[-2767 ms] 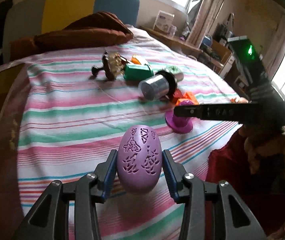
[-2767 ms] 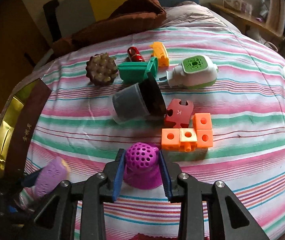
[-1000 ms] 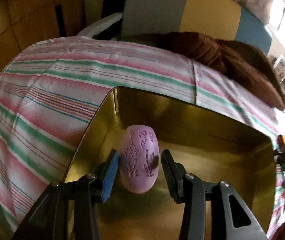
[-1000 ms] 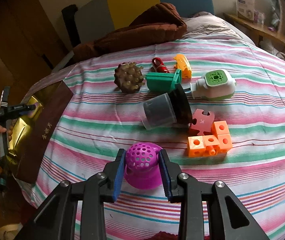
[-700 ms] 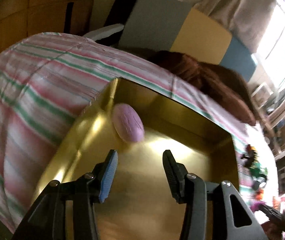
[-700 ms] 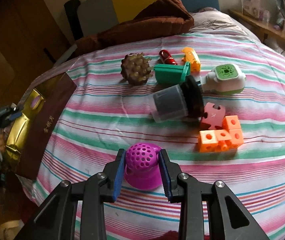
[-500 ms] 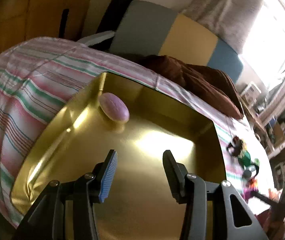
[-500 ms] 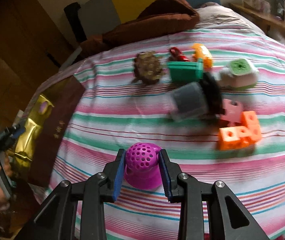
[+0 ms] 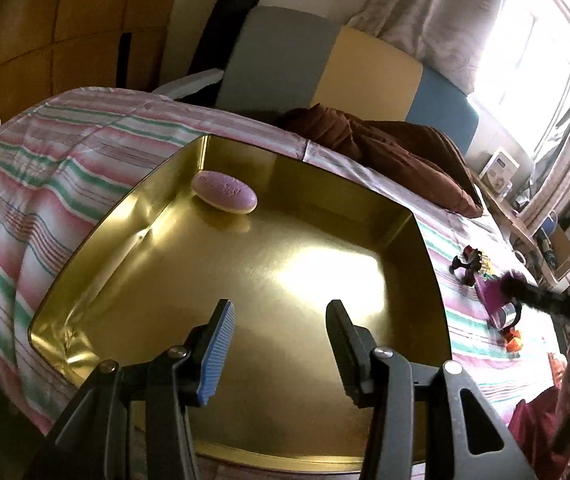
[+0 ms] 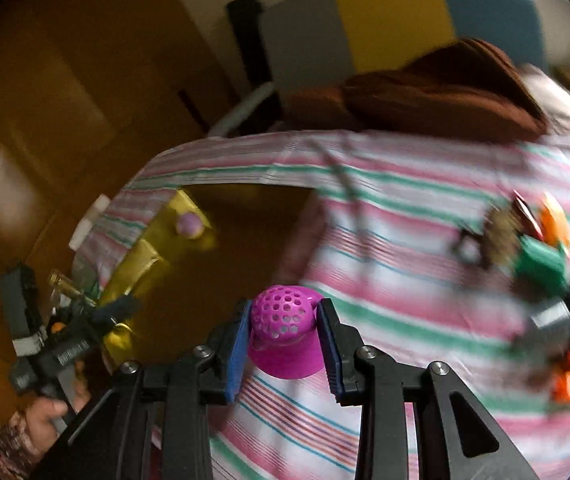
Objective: Organize rigid objects
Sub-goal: 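Carry the purple egg into the gold tray and open the left tool, then lower the magenta ball-cup into the gold tray and open the right tool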
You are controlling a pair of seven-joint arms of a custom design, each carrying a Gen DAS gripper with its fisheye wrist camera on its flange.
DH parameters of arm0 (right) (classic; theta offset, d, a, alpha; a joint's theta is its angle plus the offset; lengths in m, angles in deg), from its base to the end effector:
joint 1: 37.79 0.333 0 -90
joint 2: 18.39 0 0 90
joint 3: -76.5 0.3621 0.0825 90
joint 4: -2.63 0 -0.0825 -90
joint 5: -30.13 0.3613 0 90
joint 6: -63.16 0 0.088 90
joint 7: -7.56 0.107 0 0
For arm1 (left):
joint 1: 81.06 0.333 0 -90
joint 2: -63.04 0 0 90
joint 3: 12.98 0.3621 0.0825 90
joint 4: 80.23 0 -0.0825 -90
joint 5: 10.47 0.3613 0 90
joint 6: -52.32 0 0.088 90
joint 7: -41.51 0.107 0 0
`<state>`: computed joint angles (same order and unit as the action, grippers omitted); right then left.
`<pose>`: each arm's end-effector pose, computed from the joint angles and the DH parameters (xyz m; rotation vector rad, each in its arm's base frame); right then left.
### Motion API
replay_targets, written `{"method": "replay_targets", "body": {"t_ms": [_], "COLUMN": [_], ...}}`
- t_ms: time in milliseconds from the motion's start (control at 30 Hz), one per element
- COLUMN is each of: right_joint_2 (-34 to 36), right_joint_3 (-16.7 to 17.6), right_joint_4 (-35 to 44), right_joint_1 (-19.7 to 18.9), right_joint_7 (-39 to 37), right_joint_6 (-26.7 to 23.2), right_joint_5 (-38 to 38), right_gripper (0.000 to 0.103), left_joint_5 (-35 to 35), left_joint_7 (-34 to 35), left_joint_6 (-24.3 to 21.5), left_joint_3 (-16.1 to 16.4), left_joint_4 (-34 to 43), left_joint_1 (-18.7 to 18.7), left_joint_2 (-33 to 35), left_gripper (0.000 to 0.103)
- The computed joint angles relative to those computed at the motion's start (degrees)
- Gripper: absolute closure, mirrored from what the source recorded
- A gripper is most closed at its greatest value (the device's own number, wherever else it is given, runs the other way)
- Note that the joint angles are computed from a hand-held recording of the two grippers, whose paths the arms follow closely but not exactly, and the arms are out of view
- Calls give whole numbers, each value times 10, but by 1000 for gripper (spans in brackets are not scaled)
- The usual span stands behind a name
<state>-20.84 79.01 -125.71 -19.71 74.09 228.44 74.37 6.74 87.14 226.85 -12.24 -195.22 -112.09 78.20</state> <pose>0.5143 0.1504 0.5132 -1.7509 1.6074 -0.2063 0.5400 -0.3428 0.4734 -1.8691 1.9524 -1.0531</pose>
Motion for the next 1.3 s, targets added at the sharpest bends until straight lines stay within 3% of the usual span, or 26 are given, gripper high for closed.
{"method": "replay_targets", "body": {"t_ms": [100, 300, 667, 800, 867, 933, 1000, 1100, 1200, 1300], "right_joint_2": [44, 150, 304, 337, 346, 345, 335, 300, 263, 220], "right_joint_3": [16, 39, 27, 33, 40, 46, 30, 21, 41, 39], "right_joint_4": [55, 181, 384, 429, 440, 433, 421, 366, 314, 249], "right_joint_1": [2, 3, 21, 21, 17, 13, 26, 28, 5, -1], "right_joint_7": [50, 181, 354, 378, 374, 366, 389, 416, 409, 421], "right_joint_6": [-16, -76, -172, -191, -185, -166, -154, -104, -81, -46], "right_joint_5": [-65, -218, -426, -455, -462, -464, -487, -510, -495, -497], "right_gripper": [69, 69, 69, 69, 69, 58, 26, 24, 23, 17], "left_joint_5": [7, -6, -36, -58, -68, -70, -72, -65, -69, -56], "left_joint_7": [-8, 3, 16, 35, 44, 46, 48, 40, 48, 45], "left_joint_6": [0, 4, 12, 13, 12, 11, 13, 13, 12, 8], "left_joint_3": [8, -10, -21, -35, -40, -37, -37, -27, -35, -28], "left_joint_4": [-8, -18, -36, -38, -39, -39, -40, -40, -39, -36], "left_joint_1": [-6, 11, 24, 35, 39, 35, 35, 24, 28, 17], "left_joint_2": [-6, -12, -23, -23, -23, -24, -24, -26, -24, -23], "left_gripper": [55, 55, 55, 55, 55, 55, 55, 55, 55, 55]}}
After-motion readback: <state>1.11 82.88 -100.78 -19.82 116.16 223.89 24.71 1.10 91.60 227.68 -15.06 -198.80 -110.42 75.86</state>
